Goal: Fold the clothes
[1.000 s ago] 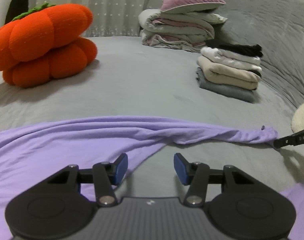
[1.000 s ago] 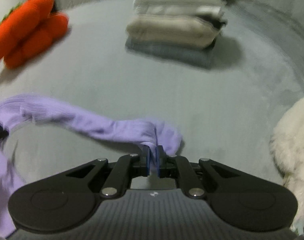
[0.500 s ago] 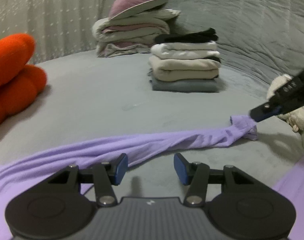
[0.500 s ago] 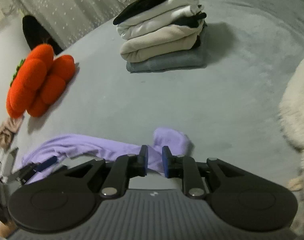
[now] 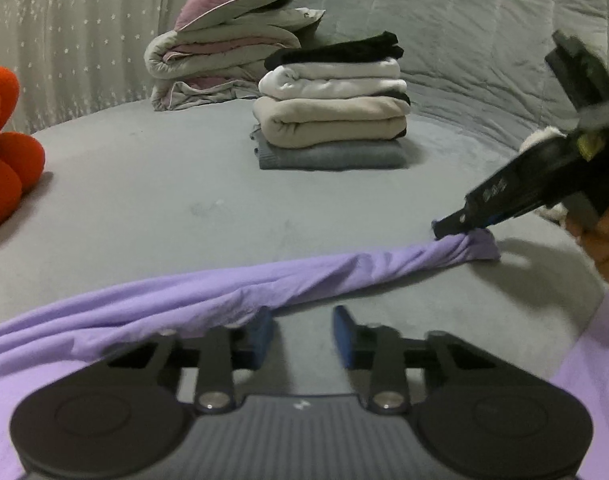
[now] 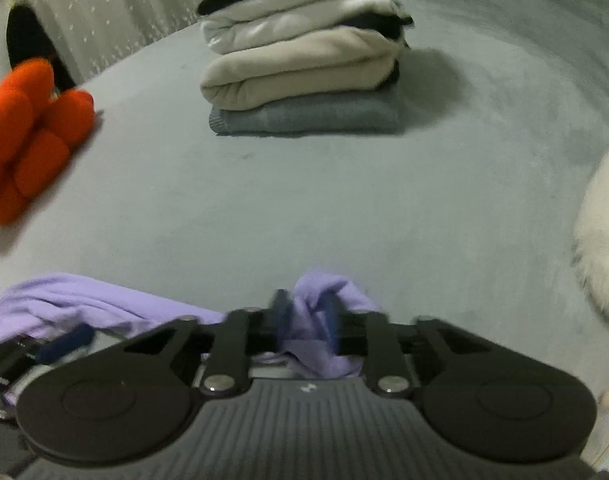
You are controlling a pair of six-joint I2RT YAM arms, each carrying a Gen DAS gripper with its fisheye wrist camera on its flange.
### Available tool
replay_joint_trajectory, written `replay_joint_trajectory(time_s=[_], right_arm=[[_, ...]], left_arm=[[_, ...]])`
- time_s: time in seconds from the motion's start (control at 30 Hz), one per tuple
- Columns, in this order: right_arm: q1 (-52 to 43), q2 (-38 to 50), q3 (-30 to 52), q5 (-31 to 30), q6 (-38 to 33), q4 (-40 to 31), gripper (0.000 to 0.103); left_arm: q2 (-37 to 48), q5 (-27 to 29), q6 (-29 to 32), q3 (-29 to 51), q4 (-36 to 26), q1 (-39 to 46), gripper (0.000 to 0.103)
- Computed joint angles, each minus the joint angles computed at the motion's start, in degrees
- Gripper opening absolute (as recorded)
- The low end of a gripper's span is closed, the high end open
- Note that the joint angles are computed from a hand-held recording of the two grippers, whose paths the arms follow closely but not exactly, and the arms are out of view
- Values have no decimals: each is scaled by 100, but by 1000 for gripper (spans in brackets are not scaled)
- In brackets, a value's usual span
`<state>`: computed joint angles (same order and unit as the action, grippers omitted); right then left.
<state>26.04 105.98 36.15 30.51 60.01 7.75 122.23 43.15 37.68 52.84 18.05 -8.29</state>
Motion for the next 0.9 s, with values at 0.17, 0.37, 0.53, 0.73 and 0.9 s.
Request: replay_joint_trajectory(time_s=[0.17,0.37,0.53,0.73,0.9], right_arm=[[17,158,259,520,-88,-111,5],[-44,-340,-225,1112,-342,925,4],[-86,-798,-672,1355,-602,1444,4],[-196,-1165,-1041,1107,-374,1270,4],[7,-1620,-1497,1167,-154,902,4]], left_arm=[[39,102,-402,179,-135,13,0],[-158,289,-1093,173,201,166,0],[-240,685,-1308,459,-216,372,0],[-240,779,-413,590,-1000,424,0],[-227,479,38,542,-1236,391,2]])
